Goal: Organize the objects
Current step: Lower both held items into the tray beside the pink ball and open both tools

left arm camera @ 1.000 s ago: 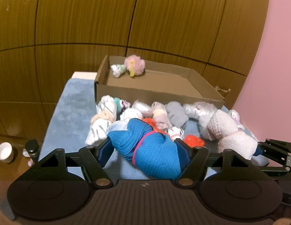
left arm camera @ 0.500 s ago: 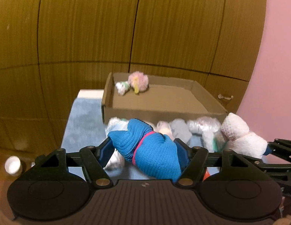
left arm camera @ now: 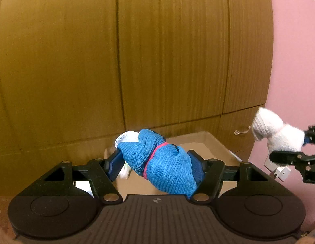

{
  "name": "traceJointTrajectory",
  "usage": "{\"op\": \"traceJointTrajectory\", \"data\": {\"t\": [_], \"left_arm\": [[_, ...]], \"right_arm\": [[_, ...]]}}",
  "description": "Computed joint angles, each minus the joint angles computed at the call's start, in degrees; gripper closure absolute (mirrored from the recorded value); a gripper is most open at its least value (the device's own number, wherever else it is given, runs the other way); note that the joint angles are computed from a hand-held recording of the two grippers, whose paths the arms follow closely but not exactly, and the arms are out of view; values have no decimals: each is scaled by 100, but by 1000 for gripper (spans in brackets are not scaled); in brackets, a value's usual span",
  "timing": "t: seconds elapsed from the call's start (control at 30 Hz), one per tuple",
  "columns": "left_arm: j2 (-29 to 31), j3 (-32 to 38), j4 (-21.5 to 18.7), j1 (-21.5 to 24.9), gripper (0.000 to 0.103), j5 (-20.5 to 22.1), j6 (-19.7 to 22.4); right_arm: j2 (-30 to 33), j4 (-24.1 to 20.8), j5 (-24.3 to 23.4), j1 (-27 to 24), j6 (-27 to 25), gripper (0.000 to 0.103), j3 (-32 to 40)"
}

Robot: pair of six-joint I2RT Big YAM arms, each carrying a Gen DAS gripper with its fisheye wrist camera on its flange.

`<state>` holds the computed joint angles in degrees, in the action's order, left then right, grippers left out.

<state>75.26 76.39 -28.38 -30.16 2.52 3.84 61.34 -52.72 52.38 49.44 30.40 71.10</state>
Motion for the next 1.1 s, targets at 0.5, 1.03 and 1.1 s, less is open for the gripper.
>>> {"op": "traceJointTrajectory", "data": {"t": [0.5,1.03,1.1], "left_arm": [[2869,2646,-1152,43,31,636,1732],[4183,4032,-1999,237,29,846,3602],[4213,4046,-1998,229,28,812,3771]], "right_arm": [[1403,1058,-2604,-2260,-1739,65,400],[2991,772,-3985,-2917,-2606,63,1212],[3072,740,-4068,-2935,-2604,62,1252]]}}
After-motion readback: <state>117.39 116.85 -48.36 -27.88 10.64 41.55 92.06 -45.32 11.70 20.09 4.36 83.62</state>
